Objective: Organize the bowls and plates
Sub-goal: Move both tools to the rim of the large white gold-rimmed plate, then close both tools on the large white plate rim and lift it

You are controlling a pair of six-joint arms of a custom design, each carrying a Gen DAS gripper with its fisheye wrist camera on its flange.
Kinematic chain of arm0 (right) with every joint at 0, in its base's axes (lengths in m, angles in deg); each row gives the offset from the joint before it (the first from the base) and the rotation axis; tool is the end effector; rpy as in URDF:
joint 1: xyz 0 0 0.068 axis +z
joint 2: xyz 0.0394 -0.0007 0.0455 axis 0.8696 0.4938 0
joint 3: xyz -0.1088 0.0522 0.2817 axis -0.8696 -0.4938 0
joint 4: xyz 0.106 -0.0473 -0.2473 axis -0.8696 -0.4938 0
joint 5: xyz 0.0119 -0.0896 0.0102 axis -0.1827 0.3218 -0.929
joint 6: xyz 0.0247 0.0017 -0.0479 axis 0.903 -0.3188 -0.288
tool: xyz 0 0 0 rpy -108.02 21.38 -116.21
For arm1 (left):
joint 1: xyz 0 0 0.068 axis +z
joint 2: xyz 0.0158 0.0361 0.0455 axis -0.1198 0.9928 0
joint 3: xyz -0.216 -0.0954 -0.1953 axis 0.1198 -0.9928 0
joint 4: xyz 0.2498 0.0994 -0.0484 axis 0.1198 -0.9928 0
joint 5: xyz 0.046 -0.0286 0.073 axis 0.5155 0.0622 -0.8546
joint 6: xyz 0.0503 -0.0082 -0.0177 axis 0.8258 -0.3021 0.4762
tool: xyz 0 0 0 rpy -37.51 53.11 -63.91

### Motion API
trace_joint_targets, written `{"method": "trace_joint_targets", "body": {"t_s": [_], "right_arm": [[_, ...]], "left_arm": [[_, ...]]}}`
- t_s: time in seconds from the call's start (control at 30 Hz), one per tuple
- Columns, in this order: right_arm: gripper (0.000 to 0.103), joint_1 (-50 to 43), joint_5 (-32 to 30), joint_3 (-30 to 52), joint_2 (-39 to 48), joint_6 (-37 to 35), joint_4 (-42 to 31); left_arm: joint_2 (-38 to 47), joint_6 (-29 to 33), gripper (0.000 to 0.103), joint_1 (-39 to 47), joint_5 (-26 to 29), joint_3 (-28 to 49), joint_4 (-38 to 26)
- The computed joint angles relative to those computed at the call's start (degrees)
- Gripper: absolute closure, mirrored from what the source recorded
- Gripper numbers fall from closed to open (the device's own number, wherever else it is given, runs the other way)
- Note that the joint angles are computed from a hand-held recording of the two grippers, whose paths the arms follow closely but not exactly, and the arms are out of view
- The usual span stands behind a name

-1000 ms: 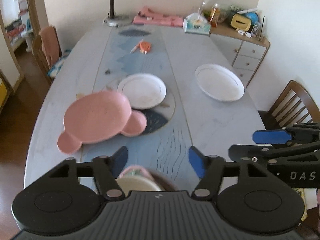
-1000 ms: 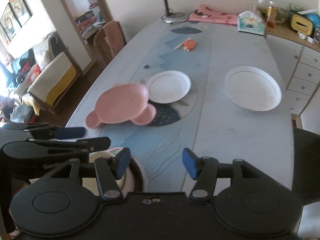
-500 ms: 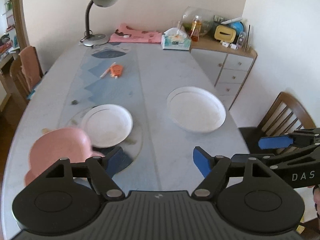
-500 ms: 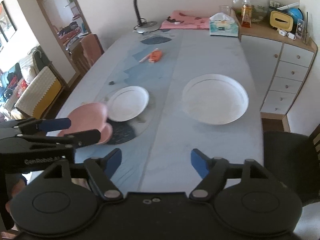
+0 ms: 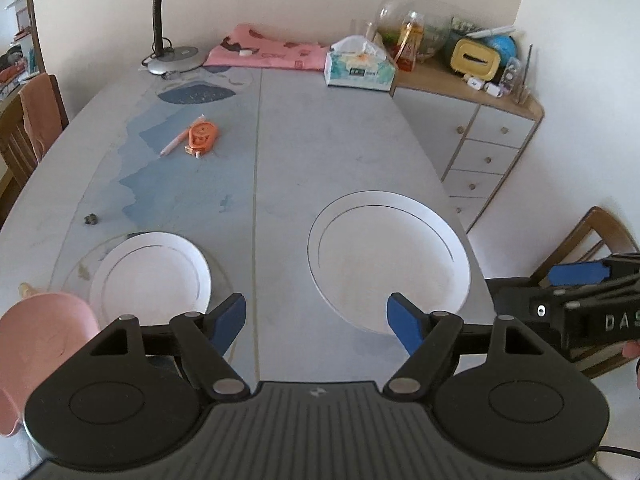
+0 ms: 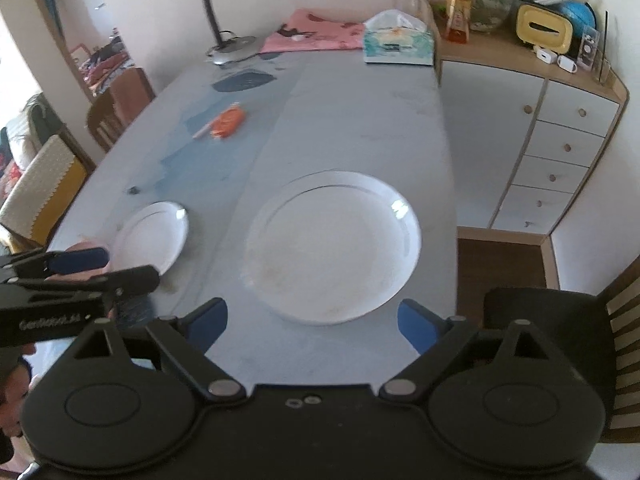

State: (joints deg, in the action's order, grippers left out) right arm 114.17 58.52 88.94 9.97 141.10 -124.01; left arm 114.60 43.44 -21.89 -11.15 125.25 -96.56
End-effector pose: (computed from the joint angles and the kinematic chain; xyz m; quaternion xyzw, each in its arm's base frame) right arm 0.1718 0.2141 0.3537 0.0821 0.9623 0.0738 0.2486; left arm 0.2528 -0.0757 0.3119 0.1988 0.9267 -0.1278 0.2923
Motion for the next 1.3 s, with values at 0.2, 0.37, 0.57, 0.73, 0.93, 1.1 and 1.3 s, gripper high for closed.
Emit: {"method": "trace_joint_targets", "body": {"t_s": [0.2,0.37,0.57,0.73,0.93,1.1,1.3], "right_arm": [[0.011,-12.4,-6.6,-6.3,-0.3,-8.9,7.9],[0.012,-20.1,-10.4,-8.4,2.7,-13.6,12.4],[0.02,-26.3,-15.5,-10.0,6.5,-16.5,16.8],[0.03,-29.2,-18.4,-11.6,8.8,-17.4,19.3],[0.046,-30.0,-20.7,-12.7,10.1,-18.0,20.9],[0.064,-30.8,-22.2,-13.4,9.9,-17.6,21.9],[0.078,-31.6,-23.2,-14.2,10.1,-17.6,22.5]], "left_arm": [[10.0,-3.9,0.026,-4.2,-2.7,4.0,3.1],[18.0,-5.4,0.026,-5.3,-2.3,7.9,3.6],[25.0,-6.8,0.026,-6.8,-4.9,10.4,5.8],[28.9,-7.3,0.027,-6.6,-4.5,11.6,6.9],[32.0,-8.3,0.046,-5.8,-3.0,13.2,6.2],[33.7,-9.1,0.065,-5.3,-0.6,14.6,5.4],[34.7,-10.0,0.076,-5.0,-0.8,15.3,5.2]]}}
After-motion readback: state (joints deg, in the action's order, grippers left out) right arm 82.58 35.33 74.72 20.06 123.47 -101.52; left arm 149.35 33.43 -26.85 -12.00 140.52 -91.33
